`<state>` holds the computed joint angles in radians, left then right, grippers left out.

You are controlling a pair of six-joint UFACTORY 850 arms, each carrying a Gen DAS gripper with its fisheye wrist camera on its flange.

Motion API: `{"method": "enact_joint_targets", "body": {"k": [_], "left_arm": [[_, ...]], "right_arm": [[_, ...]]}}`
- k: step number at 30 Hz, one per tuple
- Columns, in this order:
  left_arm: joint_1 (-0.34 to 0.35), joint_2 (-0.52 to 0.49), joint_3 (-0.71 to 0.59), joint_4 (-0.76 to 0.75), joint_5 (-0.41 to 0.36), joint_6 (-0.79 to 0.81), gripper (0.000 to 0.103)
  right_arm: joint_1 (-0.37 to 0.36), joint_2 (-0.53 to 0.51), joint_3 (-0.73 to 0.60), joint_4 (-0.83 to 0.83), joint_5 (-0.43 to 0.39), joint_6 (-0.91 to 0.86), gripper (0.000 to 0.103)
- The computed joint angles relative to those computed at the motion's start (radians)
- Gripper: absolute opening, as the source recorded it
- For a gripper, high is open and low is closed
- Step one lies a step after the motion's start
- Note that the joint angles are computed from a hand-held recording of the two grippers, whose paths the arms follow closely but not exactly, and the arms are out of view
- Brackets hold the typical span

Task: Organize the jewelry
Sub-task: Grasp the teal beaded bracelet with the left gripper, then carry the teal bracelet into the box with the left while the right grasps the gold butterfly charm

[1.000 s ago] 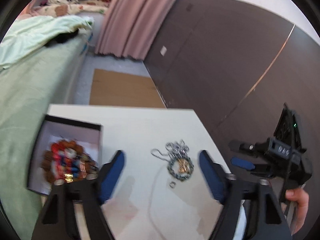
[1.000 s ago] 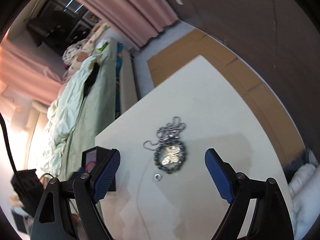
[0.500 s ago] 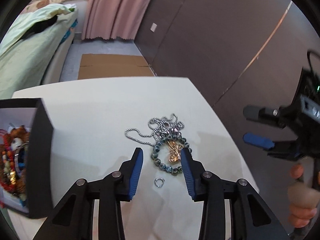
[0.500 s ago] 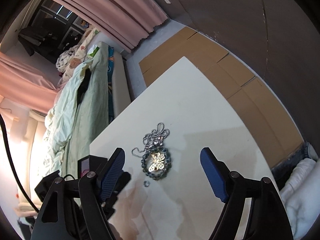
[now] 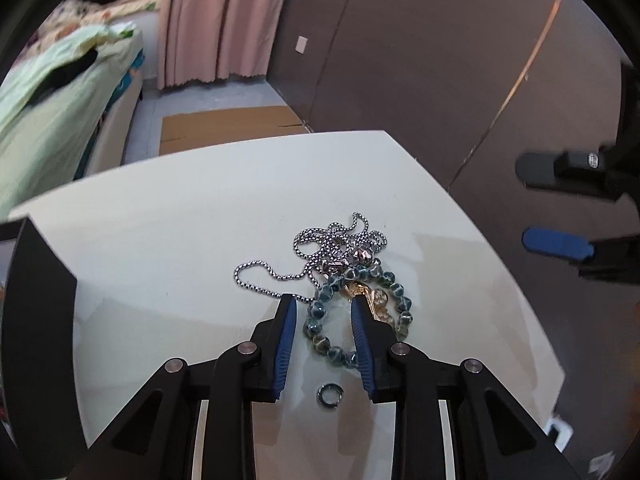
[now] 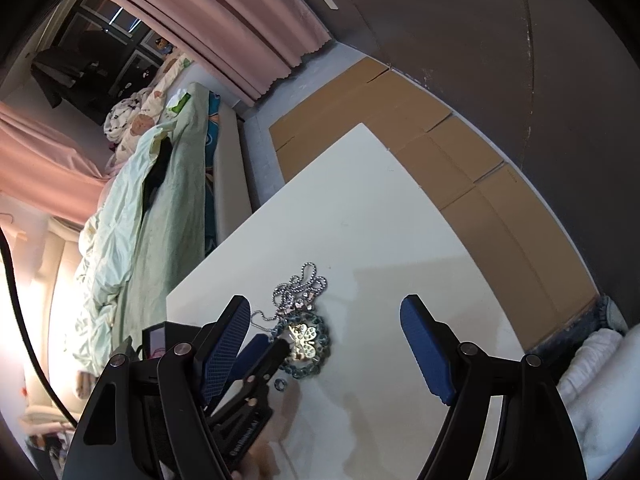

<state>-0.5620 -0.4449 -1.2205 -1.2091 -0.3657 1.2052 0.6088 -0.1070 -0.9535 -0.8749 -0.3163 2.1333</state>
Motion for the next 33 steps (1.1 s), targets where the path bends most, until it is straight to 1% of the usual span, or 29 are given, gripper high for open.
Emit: {"method": "enact_joint_targets", "body": {"k": [1,2,3,6,9,13,15,16,18,21,24,27,28,29,31,33], "left_arm": [[-0.005,0.0,-0.002,0.033,0.015,-0.025,0.022],[-0.01,0.002,-0.002,0.081,0.04,-0.065,0.011],[-0.01,0.002,-0.003,0.104,0.049,-0.084,0.009],[0.006,-0.007,-0.015,0.097,0.005,-0.076,0.009],[0.015,-0.01,-0.025,0.121,-0.02,-0.11,0.009],[0.041,0.005,-0.017,0.033,-0.078,-0.061,0.008],[0.05,0.015,-0.016,-0.013,-0.109,-0.026,0.008],[0.056,0.023,-0.011,-0.052,-0.133,0.005,0.008],[0.06,0.038,-0.004,-0.087,-0.159,0.032,0.008],[0.072,0.057,0.008,-0.145,-0.212,0.079,0.008],[0.081,0.073,0.015,-0.162,-0.227,0.088,0.008],[0.099,0.094,0.024,-0.181,-0.239,0.095,0.008],[0.107,0.105,0.029,-0.191,-0.239,0.1,0.008],[0.111,0.114,0.034,-0.198,-0.236,0.105,0.008],[0.123,0.125,0.038,-0.206,-0.234,0.111,0.008],[0.135,0.136,0.043,-0.21,-0.228,0.112,0.008]], "right_arm": [[-0.002,-0.005,-0.004,0.007,0.003,-0.009,0.078],[-0.004,-0.01,-0.01,0.018,0.005,-0.024,0.078],[-0.004,-0.014,-0.013,0.027,0.007,-0.034,0.078],[-0.006,-0.029,-0.027,0.066,0.012,-0.082,0.078],[-0.005,-0.035,-0.032,0.09,0.012,-0.112,0.078],[-0.004,-0.042,-0.035,0.133,0.011,-0.161,0.078],[-0.004,-0.046,-0.037,0.157,0.019,-0.187,0.061],[-0.007,-0.048,-0.036,0.184,0.031,-0.212,0.06],[-0.007,-0.047,-0.029,0.181,0.046,-0.198,0.06],[0.0,-0.04,-0.023,0.133,0.033,-0.141,0.06],[0.009,-0.033,-0.017,0.099,0.022,-0.103,0.06],[0.01,-0.036,-0.021,0.126,0.023,-0.138,0.06],[0.011,-0.041,-0.026,0.141,0.024,-0.161,0.058],[0.01,-0.05,-0.034,0.163,0.028,-0.19,0.054],[0.009,-0.069,-0.049,0.22,0.04,-0.257,0.051],[0.012,-0.094,-0.072,0.281,0.041,-0.327,0.05]]}}
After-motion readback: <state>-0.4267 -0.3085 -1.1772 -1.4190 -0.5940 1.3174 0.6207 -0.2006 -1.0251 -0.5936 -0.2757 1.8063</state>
